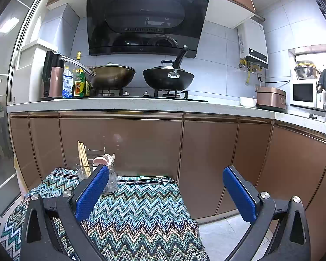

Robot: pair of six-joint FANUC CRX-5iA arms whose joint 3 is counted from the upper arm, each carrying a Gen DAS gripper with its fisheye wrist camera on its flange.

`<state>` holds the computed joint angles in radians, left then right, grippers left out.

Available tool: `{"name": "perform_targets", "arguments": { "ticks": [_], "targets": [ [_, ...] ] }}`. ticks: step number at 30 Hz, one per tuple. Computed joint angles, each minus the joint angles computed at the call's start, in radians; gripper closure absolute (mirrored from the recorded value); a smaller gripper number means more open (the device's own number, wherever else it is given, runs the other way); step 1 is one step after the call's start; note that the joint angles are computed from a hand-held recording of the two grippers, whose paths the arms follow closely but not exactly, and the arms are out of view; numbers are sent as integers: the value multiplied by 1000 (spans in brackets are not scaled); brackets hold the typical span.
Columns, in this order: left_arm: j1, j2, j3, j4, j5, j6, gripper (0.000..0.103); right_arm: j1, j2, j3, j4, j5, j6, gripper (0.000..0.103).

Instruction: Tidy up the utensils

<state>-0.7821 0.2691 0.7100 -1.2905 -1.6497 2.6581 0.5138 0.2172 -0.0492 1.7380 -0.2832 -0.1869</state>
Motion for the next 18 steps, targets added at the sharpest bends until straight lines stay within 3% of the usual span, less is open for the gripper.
{"name": "perform_targets", "arguments": {
  "ticks": [18],
  "targets": [
    [-7,2,-3,-9,5,-3,16,-1,1,-2,10,0,-8,0]
  ]
}}
